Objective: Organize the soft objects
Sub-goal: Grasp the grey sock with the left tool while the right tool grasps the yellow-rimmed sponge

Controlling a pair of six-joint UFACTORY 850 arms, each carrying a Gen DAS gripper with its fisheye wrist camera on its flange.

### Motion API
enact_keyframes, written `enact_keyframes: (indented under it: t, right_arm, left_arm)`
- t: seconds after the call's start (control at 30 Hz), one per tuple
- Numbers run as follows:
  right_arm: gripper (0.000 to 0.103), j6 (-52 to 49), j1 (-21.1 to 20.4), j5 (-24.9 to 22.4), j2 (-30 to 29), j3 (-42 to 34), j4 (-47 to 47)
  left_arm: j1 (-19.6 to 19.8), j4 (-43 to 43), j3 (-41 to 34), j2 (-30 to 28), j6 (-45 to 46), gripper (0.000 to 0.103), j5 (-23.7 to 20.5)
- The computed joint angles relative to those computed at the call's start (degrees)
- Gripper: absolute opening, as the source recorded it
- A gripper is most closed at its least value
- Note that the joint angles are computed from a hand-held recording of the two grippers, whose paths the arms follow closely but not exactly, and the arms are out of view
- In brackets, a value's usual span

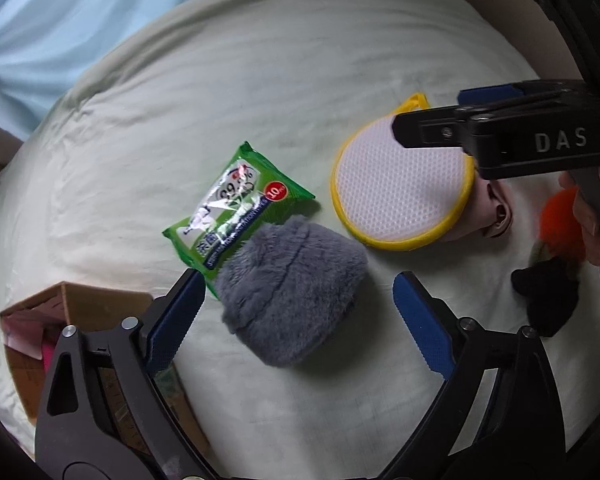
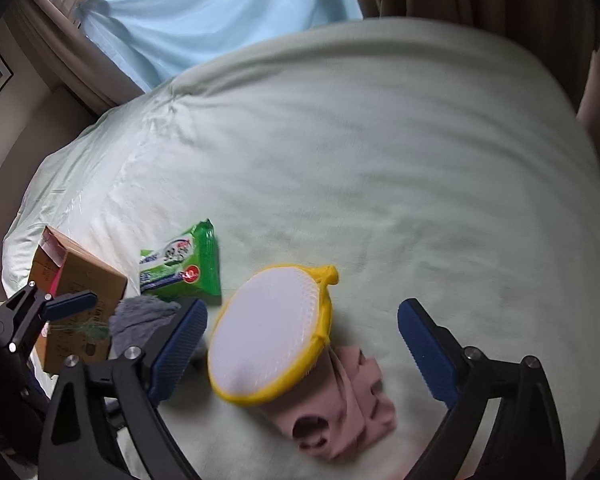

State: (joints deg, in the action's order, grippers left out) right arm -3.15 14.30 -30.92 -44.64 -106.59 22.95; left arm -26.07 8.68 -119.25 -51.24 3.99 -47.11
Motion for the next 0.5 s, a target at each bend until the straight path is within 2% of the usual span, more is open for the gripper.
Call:
enact_keyframes:
  t: [0.1, 0.13, 0.17, 0.3, 0.4, 0.43, 0.5]
  right_arm:
    - [0.086, -1.73, 0.05, -0.80, -1.93, -1.69, 1.50]
    - [0.081, -2.37, 0.10, -1.06, -2.47, -2.23, 2.08]
    - [0.076, -3.03, 0.13, -1.17, -2.74, -2.44, 2.69]
    - [0.060, -4.99, 0.34, -1.28, -3.37, -3.07, 4.27]
    - [0.041, -5.01, 0.66, -1.93, -3.60, -3.70, 3.31]
    - [0.030, -5.29, 0.72, -2.05, -3.61, -3.75, 3.46]
    - [0.027, -4.70, 1.04, -1.47, -3.18, -3.42, 2.23]
  left_arm:
    - [-0.17, 0.32, -0.66, -1.03, 0.24, 0.094, -0.07]
    - [-0.17, 0.23, -1.02, -1.40, 0.20, 0.089, -0.28]
    - [-0.21, 0.49, -1.48, -1.81, -0.05, 0.080, -0.63]
    - [-0.43, 2.20, -3.19, -3.21, -1.04, 0.067, -1.30]
    - [-0.05, 2.01, -6.07, -5.03, -0.57, 0.058, -3.36]
    - [0.10, 1.77, -6.48, -5.29, -0.32, 0.054, -3.60]
    - [0.31, 1.31, -6.52, -5.25, 0.01, 0.048, -3.47]
